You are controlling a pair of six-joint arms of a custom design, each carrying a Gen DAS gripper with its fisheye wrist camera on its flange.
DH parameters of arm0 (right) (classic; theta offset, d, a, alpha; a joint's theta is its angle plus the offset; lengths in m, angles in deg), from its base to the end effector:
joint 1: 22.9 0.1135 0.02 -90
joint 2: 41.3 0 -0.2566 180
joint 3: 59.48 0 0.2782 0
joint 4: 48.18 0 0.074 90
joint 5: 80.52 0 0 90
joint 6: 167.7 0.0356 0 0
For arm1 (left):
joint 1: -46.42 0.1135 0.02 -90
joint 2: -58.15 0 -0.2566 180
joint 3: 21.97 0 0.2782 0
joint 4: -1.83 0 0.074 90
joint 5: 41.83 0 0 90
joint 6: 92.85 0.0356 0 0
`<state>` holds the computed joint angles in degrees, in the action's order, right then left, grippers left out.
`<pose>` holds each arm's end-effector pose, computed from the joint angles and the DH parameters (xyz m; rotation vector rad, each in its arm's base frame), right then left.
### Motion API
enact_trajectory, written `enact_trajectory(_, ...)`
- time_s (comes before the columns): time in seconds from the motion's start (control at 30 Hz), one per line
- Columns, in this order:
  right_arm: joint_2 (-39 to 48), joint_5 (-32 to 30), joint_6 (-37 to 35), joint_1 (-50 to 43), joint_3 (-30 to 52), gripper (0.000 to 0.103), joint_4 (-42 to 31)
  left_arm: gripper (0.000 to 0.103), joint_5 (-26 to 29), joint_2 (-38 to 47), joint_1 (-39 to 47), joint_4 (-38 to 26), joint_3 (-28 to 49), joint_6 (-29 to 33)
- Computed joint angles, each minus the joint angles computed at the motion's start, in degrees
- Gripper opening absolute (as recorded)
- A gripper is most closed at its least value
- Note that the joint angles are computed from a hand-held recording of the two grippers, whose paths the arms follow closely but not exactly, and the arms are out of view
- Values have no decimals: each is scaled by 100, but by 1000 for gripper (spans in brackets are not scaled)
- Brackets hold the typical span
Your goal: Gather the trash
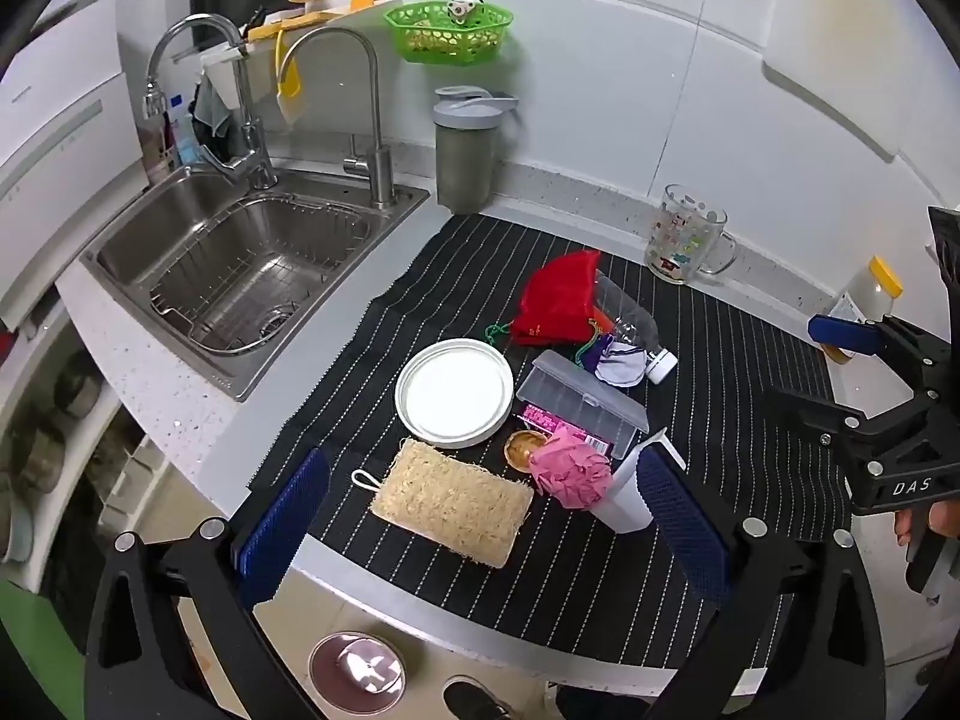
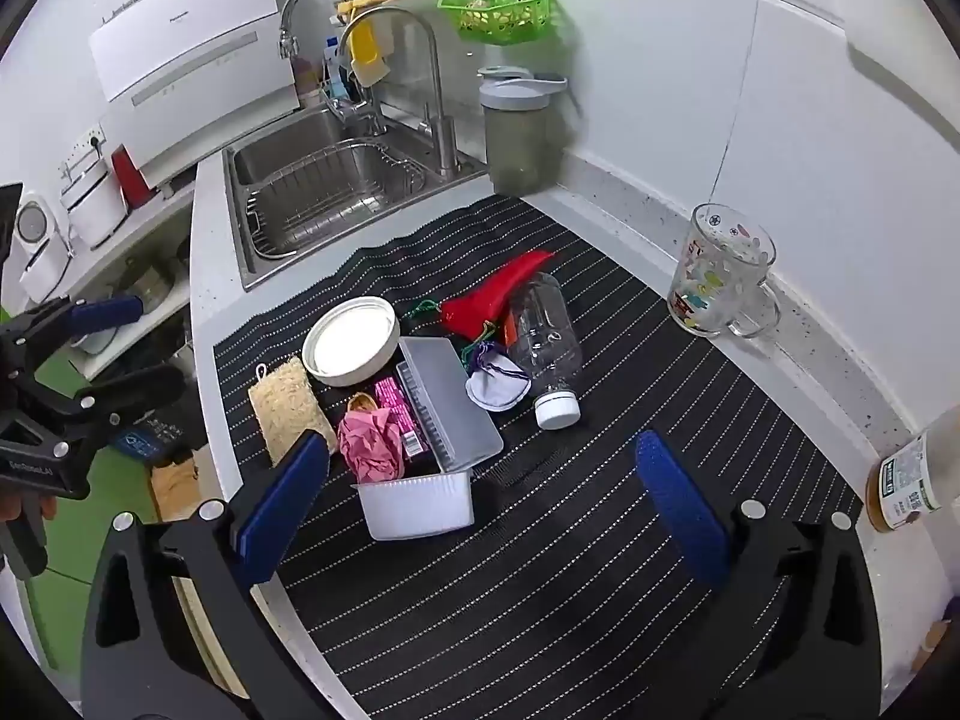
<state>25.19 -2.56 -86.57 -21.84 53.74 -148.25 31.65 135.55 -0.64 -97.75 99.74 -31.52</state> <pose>0.1731 0.0106 0.4641 -0.3013 2.4658 0.2052 0.1605 -0.1576 0.4694 0.2858 2.4719 -0.1922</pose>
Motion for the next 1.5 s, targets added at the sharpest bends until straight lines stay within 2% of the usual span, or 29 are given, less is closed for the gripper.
enact_trajectory(1.5, 4, -34, -20, 62, -58, 100, -118, 98, 199, -39, 127, -9, -29, -1)
